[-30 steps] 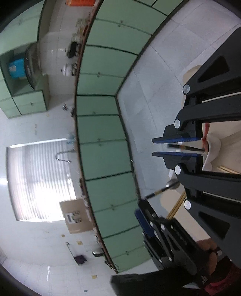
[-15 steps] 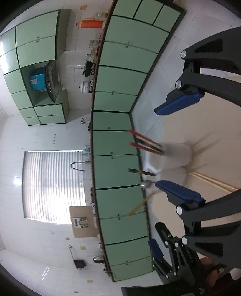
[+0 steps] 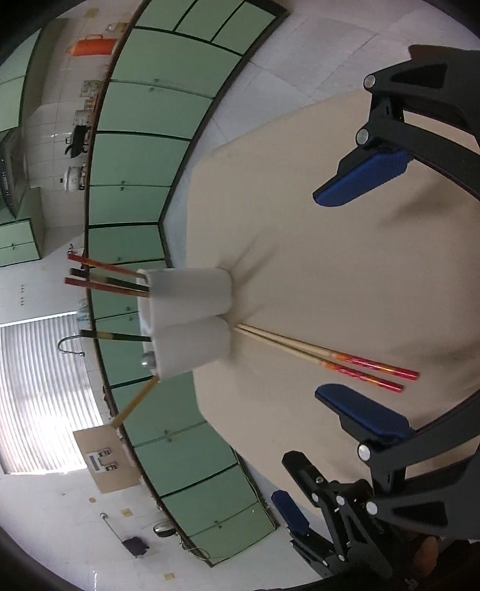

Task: Organize utensils
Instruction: 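Open both tools to release the black chopsticks and pull back, then close the right tool on a red-patterned chopstick while the left tool approaches the other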

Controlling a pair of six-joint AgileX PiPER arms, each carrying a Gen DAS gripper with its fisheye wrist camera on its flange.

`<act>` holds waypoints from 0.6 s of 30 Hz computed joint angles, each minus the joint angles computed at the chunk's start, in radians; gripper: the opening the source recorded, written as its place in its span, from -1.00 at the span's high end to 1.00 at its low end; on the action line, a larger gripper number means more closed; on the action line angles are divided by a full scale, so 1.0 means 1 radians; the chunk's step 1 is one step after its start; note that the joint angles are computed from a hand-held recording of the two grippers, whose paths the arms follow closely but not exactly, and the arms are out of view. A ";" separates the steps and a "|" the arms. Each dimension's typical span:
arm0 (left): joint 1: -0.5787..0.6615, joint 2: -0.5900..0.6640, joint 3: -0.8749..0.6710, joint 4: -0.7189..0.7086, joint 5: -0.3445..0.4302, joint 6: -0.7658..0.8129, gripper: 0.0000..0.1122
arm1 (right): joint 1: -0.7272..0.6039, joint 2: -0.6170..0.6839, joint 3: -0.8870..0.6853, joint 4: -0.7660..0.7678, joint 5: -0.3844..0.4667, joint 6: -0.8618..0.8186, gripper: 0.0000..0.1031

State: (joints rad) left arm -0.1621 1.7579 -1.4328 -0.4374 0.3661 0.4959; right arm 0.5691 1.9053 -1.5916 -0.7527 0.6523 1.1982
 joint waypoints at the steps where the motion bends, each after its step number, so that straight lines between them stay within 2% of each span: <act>1: 0.002 -0.011 0.022 -0.007 -0.017 0.013 -0.37 | 0.011 -0.002 0.007 -0.017 0.011 0.024 -0.64; 6: 0.000 -0.049 0.078 0.041 -0.040 -0.023 -0.37 | 0.048 0.000 0.049 -0.029 0.020 0.070 -0.17; 8: -0.005 -0.057 0.086 0.078 -0.040 -0.059 -0.36 | 0.054 0.011 0.048 0.013 0.009 0.056 0.10; 14: 0.005 -0.078 0.097 0.084 -0.028 -0.058 -0.33 | 0.093 0.031 0.028 0.025 0.005 0.039 0.36; 18: 0.013 -0.085 0.103 0.079 -0.025 -0.059 -0.33 | 0.109 0.056 0.009 0.057 0.007 0.014 0.45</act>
